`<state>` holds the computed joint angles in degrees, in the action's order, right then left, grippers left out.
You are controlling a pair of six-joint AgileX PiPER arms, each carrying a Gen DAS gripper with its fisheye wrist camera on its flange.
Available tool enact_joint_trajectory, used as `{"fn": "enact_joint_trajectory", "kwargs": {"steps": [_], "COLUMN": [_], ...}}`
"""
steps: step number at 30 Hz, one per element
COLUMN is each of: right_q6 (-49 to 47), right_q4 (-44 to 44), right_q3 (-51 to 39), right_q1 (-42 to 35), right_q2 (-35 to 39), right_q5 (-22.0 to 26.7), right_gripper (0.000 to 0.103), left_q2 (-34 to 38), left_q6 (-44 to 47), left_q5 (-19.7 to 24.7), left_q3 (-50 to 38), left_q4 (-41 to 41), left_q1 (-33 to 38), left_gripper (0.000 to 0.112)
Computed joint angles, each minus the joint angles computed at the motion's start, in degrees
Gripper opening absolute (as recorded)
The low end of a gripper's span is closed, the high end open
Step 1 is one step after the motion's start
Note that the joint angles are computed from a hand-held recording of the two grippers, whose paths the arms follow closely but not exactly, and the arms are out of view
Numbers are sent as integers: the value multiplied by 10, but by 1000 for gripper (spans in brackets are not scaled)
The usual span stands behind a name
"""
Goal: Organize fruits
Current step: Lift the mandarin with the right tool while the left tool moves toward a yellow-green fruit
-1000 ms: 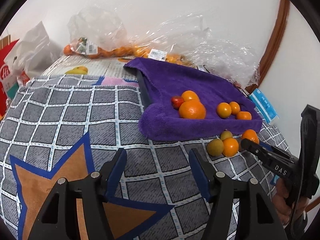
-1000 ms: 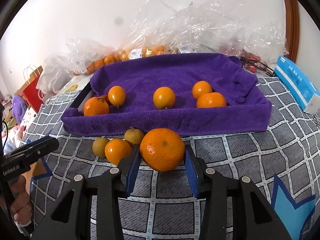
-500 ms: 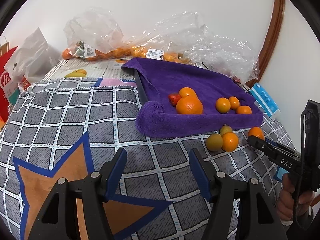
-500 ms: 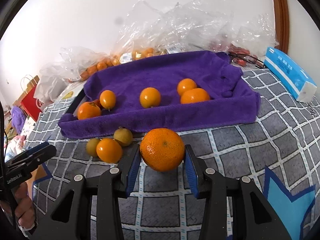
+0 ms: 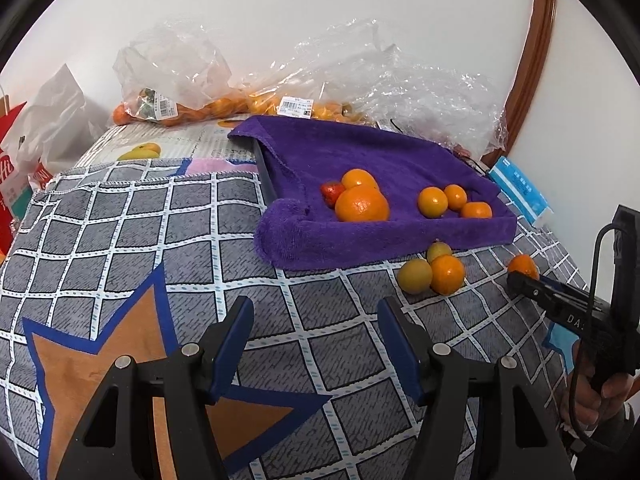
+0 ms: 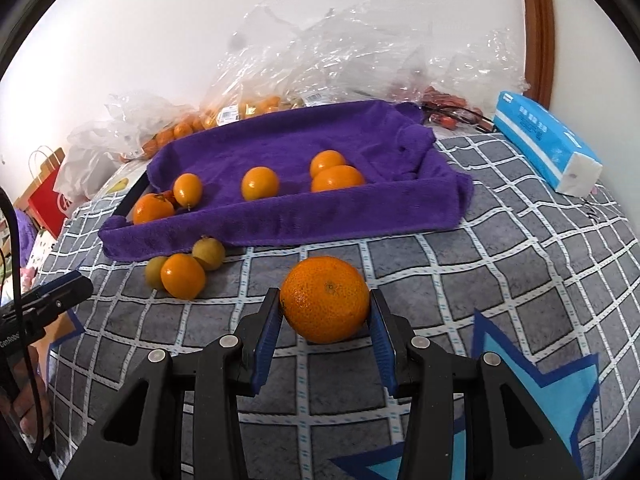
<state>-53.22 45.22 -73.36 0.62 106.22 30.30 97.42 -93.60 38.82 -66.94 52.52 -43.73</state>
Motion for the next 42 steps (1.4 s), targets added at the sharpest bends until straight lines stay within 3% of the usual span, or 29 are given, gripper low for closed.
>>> {"fn": "enact_joint_trajectory", "kwargs": {"steps": [9, 13, 16, 20, 27, 32, 42], "right_q6": [-51, -81, -89, -90, -110, -117, -130], "right_q4": [46, 57, 70, 78, 113, 111, 110], "right_q3": [-6, -14, -24, -39, -37, -31, -27], "right_q1": [-15, -19, -27, -37, -55, -51, -45], "right_q2": [4, 7, 13, 26, 26, 21, 17], "right_q5": [12, 17, 36, 64, 77, 69, 70], "right_gripper": [43, 43, 43, 43, 43, 43, 43], "left_q2": [-1, 9, 14, 9, 72, 142, 155], "left_q6": [18, 70, 79, 91, 151, 209, 171], "left_q5": [-32, -51, -45, -75, -40, 29, -29], "left_q3": [6, -6, -14, -17, -123, -221, -211], "left_q4": [-22, -69, -87, -129, -181, -192, -163], "left_q1": [11, 24, 25, 30, 25, 18, 32], "left_gripper": [62, 62, 61, 60, 53, 40, 28]}}
